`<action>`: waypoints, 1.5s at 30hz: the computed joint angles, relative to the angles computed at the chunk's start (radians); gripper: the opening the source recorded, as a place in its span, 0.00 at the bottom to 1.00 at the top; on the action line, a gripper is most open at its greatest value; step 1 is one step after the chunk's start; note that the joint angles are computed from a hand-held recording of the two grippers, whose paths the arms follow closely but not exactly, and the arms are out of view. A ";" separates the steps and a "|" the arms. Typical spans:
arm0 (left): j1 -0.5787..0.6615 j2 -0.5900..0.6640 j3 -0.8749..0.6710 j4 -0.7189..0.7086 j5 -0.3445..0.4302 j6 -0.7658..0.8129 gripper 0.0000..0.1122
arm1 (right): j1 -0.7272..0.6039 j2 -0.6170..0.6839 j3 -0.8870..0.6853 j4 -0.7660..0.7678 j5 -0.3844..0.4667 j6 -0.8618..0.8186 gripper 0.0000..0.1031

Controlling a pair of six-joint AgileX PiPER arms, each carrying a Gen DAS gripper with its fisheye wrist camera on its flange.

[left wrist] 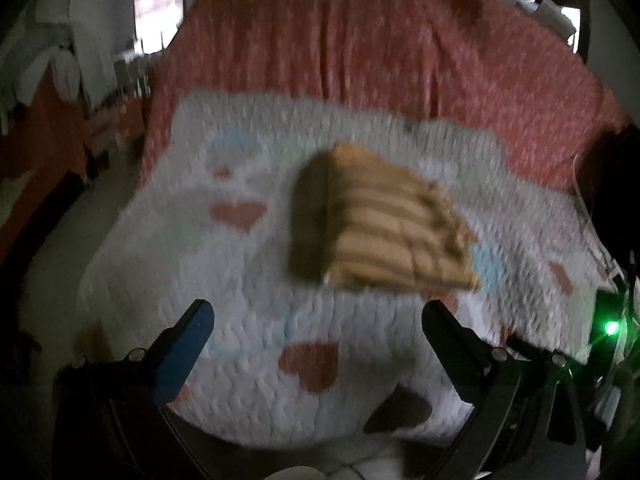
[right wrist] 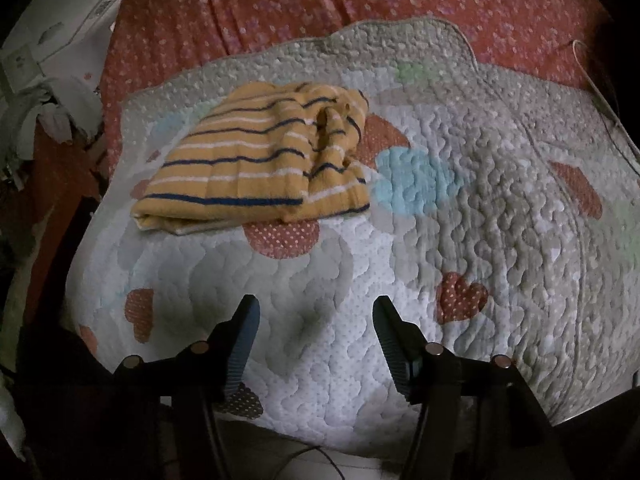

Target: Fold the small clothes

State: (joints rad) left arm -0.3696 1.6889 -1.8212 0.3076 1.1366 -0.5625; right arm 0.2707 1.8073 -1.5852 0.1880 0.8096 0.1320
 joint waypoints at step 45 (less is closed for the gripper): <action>0.040 0.067 0.078 -0.227 0.047 0.112 0.92 | 0.053 0.043 -0.029 -0.137 0.015 0.054 0.66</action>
